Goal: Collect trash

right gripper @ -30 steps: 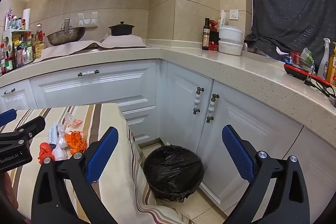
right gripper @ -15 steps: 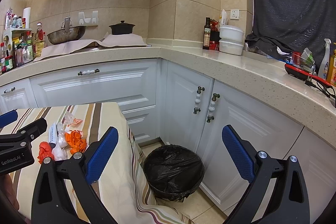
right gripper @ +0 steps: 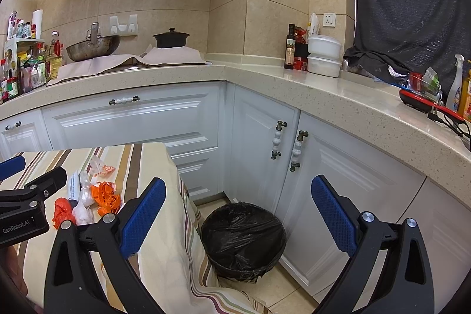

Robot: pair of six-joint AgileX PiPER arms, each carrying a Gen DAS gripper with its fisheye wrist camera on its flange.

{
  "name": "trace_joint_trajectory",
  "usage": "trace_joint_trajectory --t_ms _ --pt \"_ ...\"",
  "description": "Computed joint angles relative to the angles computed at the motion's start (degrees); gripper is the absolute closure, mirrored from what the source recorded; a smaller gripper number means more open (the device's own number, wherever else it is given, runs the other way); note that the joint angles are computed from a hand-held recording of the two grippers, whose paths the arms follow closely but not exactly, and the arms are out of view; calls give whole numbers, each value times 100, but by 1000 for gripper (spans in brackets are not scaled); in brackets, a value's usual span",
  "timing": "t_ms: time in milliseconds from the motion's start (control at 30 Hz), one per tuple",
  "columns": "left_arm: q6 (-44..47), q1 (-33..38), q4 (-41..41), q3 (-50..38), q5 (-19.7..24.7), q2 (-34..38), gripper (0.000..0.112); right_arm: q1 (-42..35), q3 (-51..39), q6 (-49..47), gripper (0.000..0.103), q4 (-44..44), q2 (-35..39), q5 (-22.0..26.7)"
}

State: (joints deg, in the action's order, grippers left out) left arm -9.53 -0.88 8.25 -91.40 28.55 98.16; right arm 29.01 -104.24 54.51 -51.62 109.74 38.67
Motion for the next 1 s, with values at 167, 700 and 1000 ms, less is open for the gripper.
trace_joint_trajectory --t_ms 167,700,1000 --pt "-46 -14 39 81 -40 -15 14 2 0 8 7 -8 3 0" --pt "56 7 -91 102 -22 1 14 -13 51 17 7 -25 -6 -27" --pt "78 10 -118 88 -2 4 14 -17 44 -6 7 -12 -6 -25"
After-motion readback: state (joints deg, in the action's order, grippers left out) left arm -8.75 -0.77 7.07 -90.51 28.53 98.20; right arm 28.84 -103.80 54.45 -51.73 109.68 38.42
